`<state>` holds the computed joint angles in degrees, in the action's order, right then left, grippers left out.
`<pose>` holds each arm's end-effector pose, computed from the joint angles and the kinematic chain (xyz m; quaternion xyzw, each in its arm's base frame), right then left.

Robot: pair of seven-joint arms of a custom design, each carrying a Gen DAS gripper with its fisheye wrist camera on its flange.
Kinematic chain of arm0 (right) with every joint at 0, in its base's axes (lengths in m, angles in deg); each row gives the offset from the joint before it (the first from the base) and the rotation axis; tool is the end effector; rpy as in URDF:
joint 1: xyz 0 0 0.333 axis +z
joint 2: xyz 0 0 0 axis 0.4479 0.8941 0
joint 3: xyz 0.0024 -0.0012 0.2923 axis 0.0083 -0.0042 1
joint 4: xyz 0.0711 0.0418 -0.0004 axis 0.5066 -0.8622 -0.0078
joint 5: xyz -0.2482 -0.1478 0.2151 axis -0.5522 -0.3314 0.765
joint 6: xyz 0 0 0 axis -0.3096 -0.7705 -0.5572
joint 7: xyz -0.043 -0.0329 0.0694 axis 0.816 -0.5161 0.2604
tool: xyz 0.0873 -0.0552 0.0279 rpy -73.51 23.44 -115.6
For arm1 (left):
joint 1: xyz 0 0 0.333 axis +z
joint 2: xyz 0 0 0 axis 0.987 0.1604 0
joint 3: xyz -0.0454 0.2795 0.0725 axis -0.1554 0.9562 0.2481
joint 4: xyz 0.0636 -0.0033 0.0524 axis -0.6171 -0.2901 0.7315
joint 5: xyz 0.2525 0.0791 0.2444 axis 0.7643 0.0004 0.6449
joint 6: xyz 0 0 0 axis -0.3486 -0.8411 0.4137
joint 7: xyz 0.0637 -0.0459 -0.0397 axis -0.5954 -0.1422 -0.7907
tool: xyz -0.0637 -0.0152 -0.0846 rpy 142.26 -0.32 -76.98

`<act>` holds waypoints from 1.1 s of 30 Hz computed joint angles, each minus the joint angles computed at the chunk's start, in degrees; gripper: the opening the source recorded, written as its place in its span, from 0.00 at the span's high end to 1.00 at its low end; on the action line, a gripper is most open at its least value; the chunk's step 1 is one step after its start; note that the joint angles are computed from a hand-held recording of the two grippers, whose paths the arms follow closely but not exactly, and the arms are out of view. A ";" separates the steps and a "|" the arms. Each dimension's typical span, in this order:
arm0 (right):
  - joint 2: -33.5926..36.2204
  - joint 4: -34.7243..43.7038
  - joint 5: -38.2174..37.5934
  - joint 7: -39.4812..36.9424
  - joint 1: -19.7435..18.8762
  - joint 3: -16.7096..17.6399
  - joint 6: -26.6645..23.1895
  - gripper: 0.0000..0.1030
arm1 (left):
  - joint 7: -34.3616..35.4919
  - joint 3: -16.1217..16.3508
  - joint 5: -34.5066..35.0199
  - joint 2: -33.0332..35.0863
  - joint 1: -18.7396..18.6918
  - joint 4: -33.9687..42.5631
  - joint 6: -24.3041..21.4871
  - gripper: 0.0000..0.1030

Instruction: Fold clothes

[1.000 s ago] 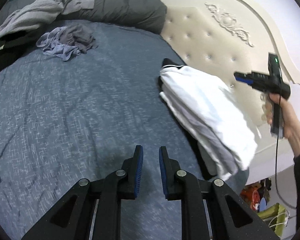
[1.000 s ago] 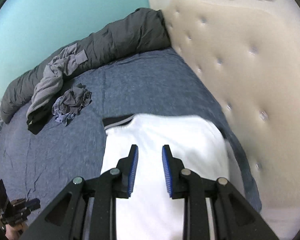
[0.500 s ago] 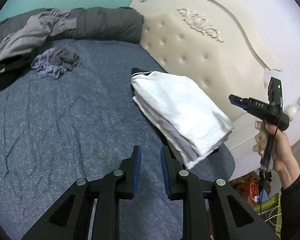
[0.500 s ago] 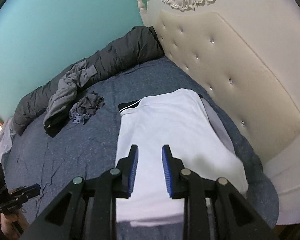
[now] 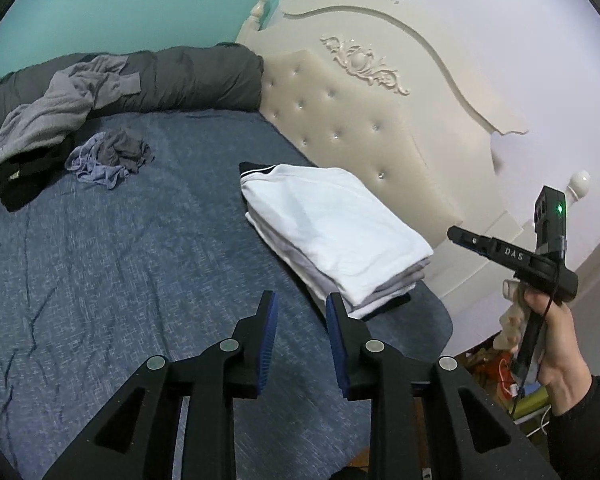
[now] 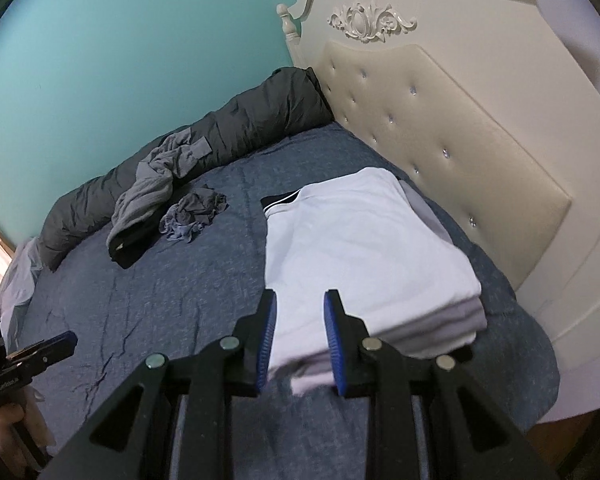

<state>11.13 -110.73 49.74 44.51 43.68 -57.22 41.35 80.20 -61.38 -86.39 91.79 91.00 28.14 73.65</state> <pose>0.5884 0.1734 0.7194 -0.5667 0.7270 -0.2037 0.3297 0.5774 -0.0723 0.7134 0.3364 -0.8386 0.4195 0.0877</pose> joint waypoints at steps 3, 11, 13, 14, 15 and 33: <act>-3.26 -4.21 -1.82 2.16 0.79 0.30 0.82 0.77 | 1.31 0.33 -0.87 -1.85 0.70 -1.66 -0.59 0.72; -10.76 -12.94 -7.61 8.14 1.14 3.37 1.35 0.77 | 4.91 2.83 -3.70 -7.03 0.77 -7.06 -1.82 0.67; -12.51 -15.09 -8.20 9.63 0.98 4.09 1.87 0.77 | 5.67 3.54 -3.98 -8.03 0.45 -8.19 -1.97 0.67; -13.31 -16.09 -8.43 10.45 0.86 4.48 2.10 0.77 | 5.96 3.87 -4.10 -8.42 0.30 -8.65 -2.04 0.66; -13.98 -16.85 -8.93 11.12 0.75 4.90 2.13 0.77 | 6.25 4.21 -4.30 -8.81 0.22 -9.11 -2.22 0.66; -22.44 -26.54 -16.66 20.69 -0.39 11.61 3.13 0.74 | 12.15 9.22 -5.91 -14.94 -0.80 -16.87 -3.46 0.50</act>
